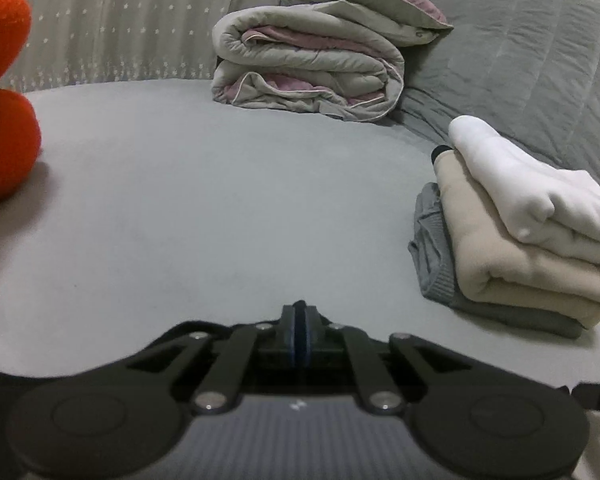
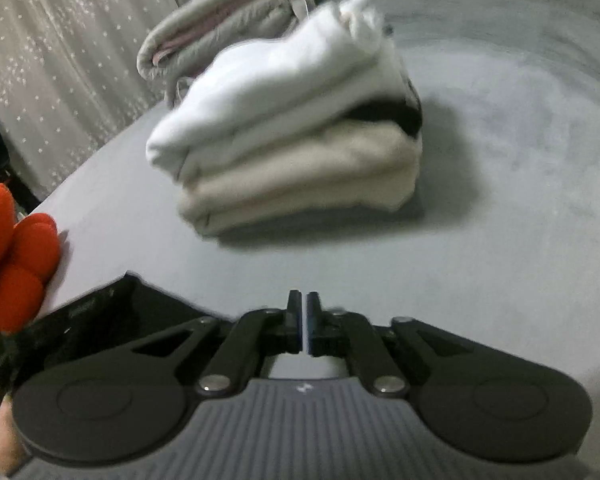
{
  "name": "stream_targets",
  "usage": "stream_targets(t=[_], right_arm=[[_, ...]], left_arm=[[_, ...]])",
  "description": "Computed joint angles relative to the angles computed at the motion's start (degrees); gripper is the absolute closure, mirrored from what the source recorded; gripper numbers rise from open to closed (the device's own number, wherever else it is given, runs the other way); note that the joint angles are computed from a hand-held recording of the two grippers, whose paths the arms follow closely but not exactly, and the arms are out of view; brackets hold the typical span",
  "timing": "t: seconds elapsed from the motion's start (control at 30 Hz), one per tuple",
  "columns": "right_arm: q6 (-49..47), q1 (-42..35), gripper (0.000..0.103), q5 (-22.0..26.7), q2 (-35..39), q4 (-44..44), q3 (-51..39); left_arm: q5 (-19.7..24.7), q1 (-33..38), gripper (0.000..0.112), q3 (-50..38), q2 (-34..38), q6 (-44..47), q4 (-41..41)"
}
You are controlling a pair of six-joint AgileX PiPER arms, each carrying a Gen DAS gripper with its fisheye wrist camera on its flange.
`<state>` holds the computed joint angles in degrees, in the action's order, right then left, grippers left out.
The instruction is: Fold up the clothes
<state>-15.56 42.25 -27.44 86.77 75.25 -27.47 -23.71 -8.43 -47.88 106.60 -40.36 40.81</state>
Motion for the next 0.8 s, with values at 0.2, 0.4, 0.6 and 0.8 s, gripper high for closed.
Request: stream_targets(t=[0.2, 0.4, 0.6, 0.8], right_arm=[[16.61, -2.49, 0.071, 3.88, -3.21, -13.95, 3.80], [31.95, -4.77, 0.071, 3.89, -4.54, -29.31, 6.68], [47.89, -8.29, 0.071, 2.58, -1.74, -46.84, 7.09], [58.04, -10.62, 0.071, -2.41, 0.87, -58.14, 8.48]], left_arm=[[-1.45, 1.92, 0.079, 5.46, -7.38, -8.01, 11.62], [-8.06, 4.02, 0.079, 14.94, -15.24, -7.55, 22.83], [-16.27, 6.21, 0.071, 20.40, -18.32, -9.49, 36.25], [-12.57, -1.15, 0.071, 22.31, -17.15, -2.28, 33.71]])
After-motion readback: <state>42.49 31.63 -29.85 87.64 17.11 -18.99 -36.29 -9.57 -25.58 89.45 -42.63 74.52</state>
